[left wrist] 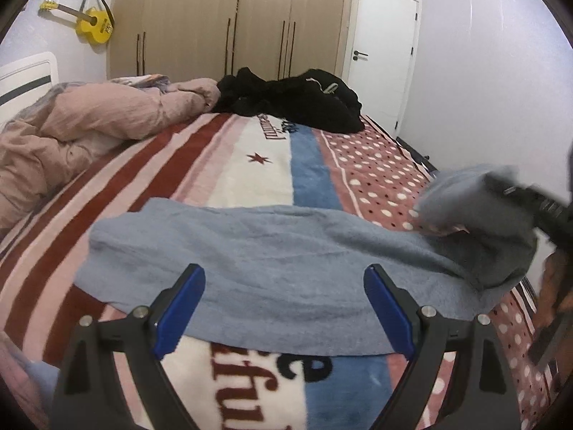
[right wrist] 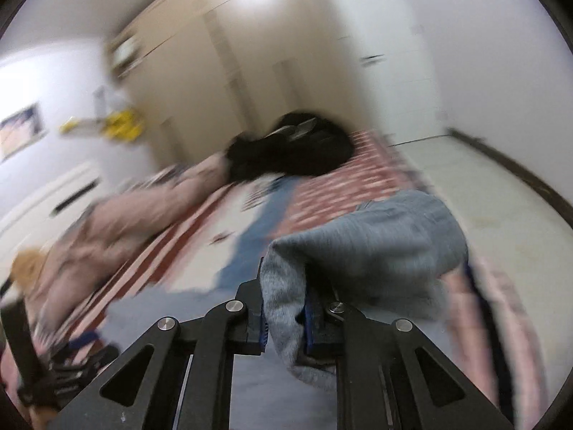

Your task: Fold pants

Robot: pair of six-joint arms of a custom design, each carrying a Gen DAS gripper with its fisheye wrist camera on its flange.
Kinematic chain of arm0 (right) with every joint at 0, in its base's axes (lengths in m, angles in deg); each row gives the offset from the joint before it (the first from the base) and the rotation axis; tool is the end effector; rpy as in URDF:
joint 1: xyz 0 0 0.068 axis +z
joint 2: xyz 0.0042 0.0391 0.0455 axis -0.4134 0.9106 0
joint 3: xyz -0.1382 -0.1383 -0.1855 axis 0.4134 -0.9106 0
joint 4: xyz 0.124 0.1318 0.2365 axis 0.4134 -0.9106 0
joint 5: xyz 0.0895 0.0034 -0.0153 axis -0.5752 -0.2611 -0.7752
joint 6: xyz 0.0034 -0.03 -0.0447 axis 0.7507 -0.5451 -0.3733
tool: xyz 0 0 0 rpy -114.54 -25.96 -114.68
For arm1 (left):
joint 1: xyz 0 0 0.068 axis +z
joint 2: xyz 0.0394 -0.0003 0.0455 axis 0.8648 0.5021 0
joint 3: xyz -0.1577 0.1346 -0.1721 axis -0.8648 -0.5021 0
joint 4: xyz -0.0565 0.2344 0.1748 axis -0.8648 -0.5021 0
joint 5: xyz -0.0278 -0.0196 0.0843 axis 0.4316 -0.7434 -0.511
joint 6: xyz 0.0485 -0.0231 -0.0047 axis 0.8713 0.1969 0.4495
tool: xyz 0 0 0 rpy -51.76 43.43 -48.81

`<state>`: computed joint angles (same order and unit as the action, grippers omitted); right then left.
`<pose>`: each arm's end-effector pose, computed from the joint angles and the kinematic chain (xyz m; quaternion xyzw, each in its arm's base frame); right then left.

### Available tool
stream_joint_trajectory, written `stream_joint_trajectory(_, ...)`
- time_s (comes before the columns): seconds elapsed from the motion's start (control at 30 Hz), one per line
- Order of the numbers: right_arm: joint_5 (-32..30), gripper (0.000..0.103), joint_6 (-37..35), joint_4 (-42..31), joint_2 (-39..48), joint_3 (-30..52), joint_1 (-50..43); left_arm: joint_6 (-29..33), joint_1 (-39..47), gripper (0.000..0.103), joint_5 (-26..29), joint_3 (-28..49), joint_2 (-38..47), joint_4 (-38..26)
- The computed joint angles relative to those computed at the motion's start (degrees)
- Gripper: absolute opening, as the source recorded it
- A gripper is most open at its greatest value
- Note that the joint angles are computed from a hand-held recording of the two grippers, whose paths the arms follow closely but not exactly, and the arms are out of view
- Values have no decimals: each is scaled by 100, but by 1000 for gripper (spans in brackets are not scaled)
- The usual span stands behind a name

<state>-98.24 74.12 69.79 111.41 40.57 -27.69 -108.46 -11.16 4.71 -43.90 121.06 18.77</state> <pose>0.2693 0.0095 0.2069 -0.2134 0.8275 0.2933 0.4285 0.1076 -0.2244 0.1661 -0.1822 0.8729 0.0390 0.4510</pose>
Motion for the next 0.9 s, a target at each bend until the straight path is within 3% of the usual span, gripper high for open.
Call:
stream_joint_trajectory(0.17, 916, 6, 32, 453, 119, -539, 2012, -302, -54, 92, -38, -100, -171, -328)
stream_joint_trajectory(0.33, 1346, 11, -86, 178, 833, -505, 2665, -297, -25, 92, 46, -302, -308, -276)
stream_joint_trajectory(0.47, 1050, 26, -633, -520, 592, -554, 2231, -73, 56, 95, 185, -538, -492, 103)
stream_joint_trajectory(0.53, 825, 47, -961, -1138, 123, -576, 2026, 46, 85, 96, 224, -592, -527, 272)
stream_joint_trajectory(0.57, 750, 51, -1175, -1496, -211, -603, 1879, 112, 107, 97, 230, -613, -536, 355)
stream_joint_trajectory(0.7, 572, 57, -1984, -2552, -1079, -508, 778, 604, 411, 99, 375, -798, -732, 1086)
stream_joint_trajectory(0.77, 497, 68, -2166, -2566, -1099, -428, 131, 1020, 700, 99, 580, -884, -767, 1645)
stream_joint_trajectory(0.9, 1031, 70, -2382, -1947, -954, -499, -689, 1795, 1286, 99, 988, -698, -289, 2442)
